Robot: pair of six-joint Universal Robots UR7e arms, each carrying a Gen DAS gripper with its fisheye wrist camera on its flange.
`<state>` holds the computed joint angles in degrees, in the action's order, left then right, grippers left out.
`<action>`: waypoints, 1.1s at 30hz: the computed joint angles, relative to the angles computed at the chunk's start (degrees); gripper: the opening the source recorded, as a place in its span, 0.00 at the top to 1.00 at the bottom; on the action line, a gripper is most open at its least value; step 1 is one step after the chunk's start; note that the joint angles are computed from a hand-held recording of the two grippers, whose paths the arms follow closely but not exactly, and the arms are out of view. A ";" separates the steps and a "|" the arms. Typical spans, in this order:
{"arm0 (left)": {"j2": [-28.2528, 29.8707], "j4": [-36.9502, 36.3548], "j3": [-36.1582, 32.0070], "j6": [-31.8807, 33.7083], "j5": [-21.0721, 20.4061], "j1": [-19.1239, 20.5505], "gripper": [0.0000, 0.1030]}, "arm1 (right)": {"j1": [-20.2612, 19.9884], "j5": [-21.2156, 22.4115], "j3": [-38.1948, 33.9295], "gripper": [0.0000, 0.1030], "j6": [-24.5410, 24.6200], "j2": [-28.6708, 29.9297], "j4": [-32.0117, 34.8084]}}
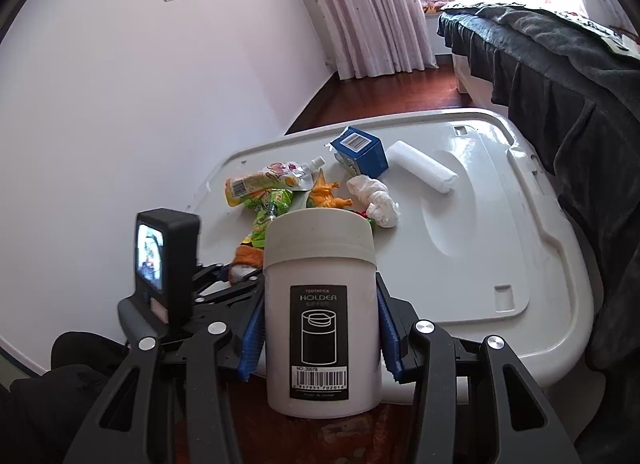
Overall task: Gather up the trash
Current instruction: 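Grasp the white HOLDER canister with the right tool while the left grasps the orange sock, then lower canister and orange sock into the bin and open both tools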
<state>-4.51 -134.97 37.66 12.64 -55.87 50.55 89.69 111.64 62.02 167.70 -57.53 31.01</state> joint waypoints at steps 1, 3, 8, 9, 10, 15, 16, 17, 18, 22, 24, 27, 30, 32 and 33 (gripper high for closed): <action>-1.08 -0.04 1.50 -0.51 -0.15 -0.04 0.71 | 0.07 0.09 -0.10 0.54 -0.09 0.14 -0.10; -4.61 -1.40 6.59 -0.48 -0.61 -0.46 0.71 | 0.21 0.27 -0.16 0.54 -0.14 0.39 -0.42; -15.36 -5.81 21.84 0.90 -2.00 -2.04 0.71 | 1.07 1.09 0.90 0.54 -0.97 0.75 -2.16; -17.69 -6.21 24.91 0.55 -2.17 -2.27 0.71 | 1.42 1.32 1.88 0.54 -1.13 0.63 -3.14; -19.53 -6.35 27.28 0.06 -2.34 -2.43 0.71 | 1.75 1.54 3.10 0.54 -1.04 0.46 -4.15; -29.39 -9.86 41.59 -1.30 -1.37 -3.32 0.71 | 3.28 2.08 11.99 0.54 1.77 -1.28 -9.69; -30.22 -10.40 43.04 -0.98 -0.89 -3.44 0.71 | 3.59 2.19 13.71 0.54 2.43 -1.66 -10.63; -31.59 -10.72 45.29 -0.77 -0.46 -3.50 0.70 | 3.95 2.21 15.79 0.54 3.30 -2.22 -11.76; -32.95 -10.69 47.39 -1.05 -0.17 -3.46 0.71 | 4.56 2.92 18.23 0.54 4.12 -2.80 -13.22; -35.49 -9.13 52.43 -3.87 -0.63 -2.31 0.70 | 6.85 5.28 25.06 0.54 5.79 -3.85 -18.51; -34.75 -8.08 52.27 -5.20 -1.13 -1.22 0.70 | 7.72 6.85 25.74 0.54 5.49 -2.67 -19.24; -33.47 -9.78 51.38 -5.53 -1.70 -0.10 0.70 | 8.09 8.12 23.25 0.54 4.39 0.34 -16.35; -32.49 -10.67 50.66 -5.63 -1.77 0.33 0.70 | 8.00 9.39 21.91 0.54 3.50 2.00 -14.93; -32.80 -10.46 51.10 -5.73 -1.93 0.39 0.70 | 7.77 9.50 21.56 0.54 4.08 2.64 -13.83; -32.86 -10.64 51.27 -5.61 -1.82 0.35 0.70 | 7.63 9.35 21.73 0.54 4.23 2.67 -13.70</action>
